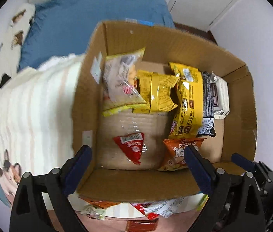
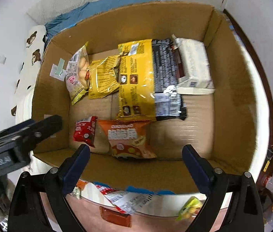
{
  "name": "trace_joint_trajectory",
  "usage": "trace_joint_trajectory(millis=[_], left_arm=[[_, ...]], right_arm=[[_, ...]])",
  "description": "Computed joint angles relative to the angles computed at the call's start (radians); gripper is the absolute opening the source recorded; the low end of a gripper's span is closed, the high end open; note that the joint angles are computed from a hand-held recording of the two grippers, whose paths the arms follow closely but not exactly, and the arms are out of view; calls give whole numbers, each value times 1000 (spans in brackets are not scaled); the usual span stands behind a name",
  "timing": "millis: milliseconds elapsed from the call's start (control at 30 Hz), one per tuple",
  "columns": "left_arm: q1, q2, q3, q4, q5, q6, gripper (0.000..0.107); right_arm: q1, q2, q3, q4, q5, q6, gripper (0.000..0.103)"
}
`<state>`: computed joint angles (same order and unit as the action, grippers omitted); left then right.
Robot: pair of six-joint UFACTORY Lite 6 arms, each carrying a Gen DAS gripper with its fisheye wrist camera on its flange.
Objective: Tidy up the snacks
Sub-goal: 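Carry both packets into the box and open both tools to release them, then move both tools back toward the remaining snacks on the bed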
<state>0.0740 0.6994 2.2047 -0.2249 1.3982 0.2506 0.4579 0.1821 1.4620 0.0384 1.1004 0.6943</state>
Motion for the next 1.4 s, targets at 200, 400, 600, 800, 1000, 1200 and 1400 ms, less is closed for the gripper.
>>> trace_joint_trajectory(millis=[200, 400, 600, 800, 1000, 1200, 1400], left_arm=[[39, -288, -321, 7, -177, 70, 98], [73, -507, -503, -9, -258, 123, 98], [112, -682, -595, -54, -248, 173, 98], [168, -809, -637, -108, -196, 222, 98], [245, -969, -827, -118, -202, 302, 98], [305, -1145, -1232, -36, -229, 349, 98], [391, -1060, -1563, -46, -191, 292, 97]], right_arm=[[70, -164, -87, -133, 22, 129, 98], [185, -284, -86, -266, 106, 266, 98], [339, -351, -4, -372, 229, 390, 98], [511, -384, 77, -439, 331, 526, 98], [686, -466, -28, -439, 344, 700, 98], [803, -699, -465, -333, 179, 970, 98], [1015, -966, -825, -294, 134, 1364, 98]])
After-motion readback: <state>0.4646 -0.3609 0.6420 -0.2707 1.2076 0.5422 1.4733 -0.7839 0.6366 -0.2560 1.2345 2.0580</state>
